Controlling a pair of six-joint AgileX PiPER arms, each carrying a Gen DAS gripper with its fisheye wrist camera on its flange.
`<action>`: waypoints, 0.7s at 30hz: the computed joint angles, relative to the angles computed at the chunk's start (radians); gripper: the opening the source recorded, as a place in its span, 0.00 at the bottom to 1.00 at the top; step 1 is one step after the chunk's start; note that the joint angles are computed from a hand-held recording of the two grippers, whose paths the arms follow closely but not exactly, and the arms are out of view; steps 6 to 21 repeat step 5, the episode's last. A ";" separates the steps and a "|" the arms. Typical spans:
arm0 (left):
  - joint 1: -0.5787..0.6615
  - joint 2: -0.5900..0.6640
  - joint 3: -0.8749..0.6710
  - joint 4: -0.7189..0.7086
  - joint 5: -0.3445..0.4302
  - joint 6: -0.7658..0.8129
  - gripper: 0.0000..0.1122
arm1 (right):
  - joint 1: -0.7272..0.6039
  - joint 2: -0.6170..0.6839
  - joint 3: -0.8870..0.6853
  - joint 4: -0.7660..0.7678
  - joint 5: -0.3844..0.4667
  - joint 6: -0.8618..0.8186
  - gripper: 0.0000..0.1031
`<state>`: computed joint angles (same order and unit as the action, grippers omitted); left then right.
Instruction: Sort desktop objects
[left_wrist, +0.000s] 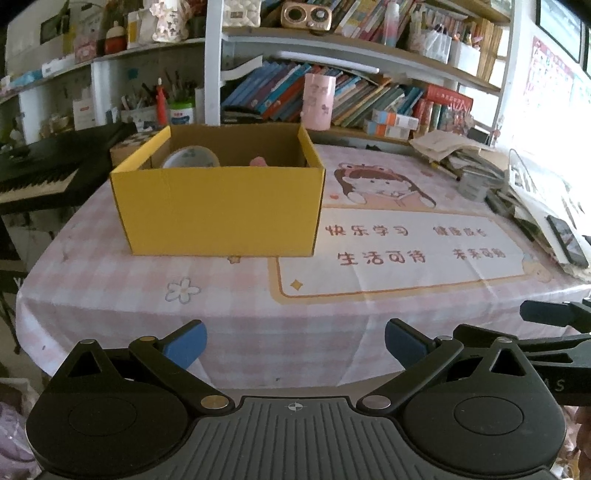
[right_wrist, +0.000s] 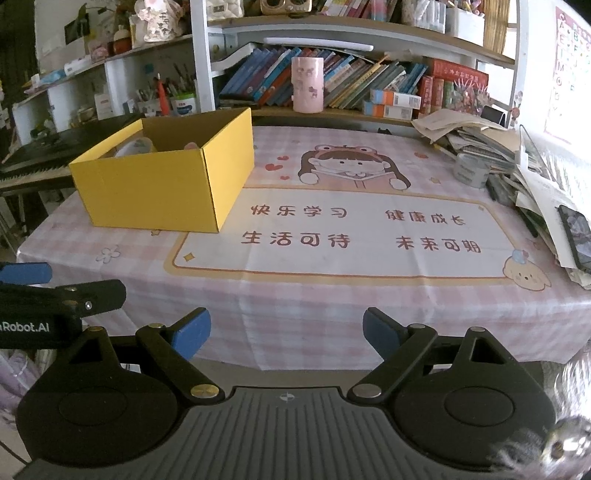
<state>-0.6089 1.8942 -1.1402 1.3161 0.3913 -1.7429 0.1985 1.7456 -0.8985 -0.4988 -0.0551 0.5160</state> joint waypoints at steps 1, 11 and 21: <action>0.000 0.003 -0.006 -0.009 0.001 0.009 0.92 | -0.003 0.002 -0.003 -0.064 0.001 0.062 0.86; -0.001 0.018 -0.033 -0.049 0.007 0.043 0.92 | -0.012 0.007 -0.009 -0.205 0.000 0.196 0.86; -0.001 0.018 -0.033 -0.049 0.007 0.043 0.92 | -0.012 0.007 -0.009 -0.205 0.000 0.196 0.86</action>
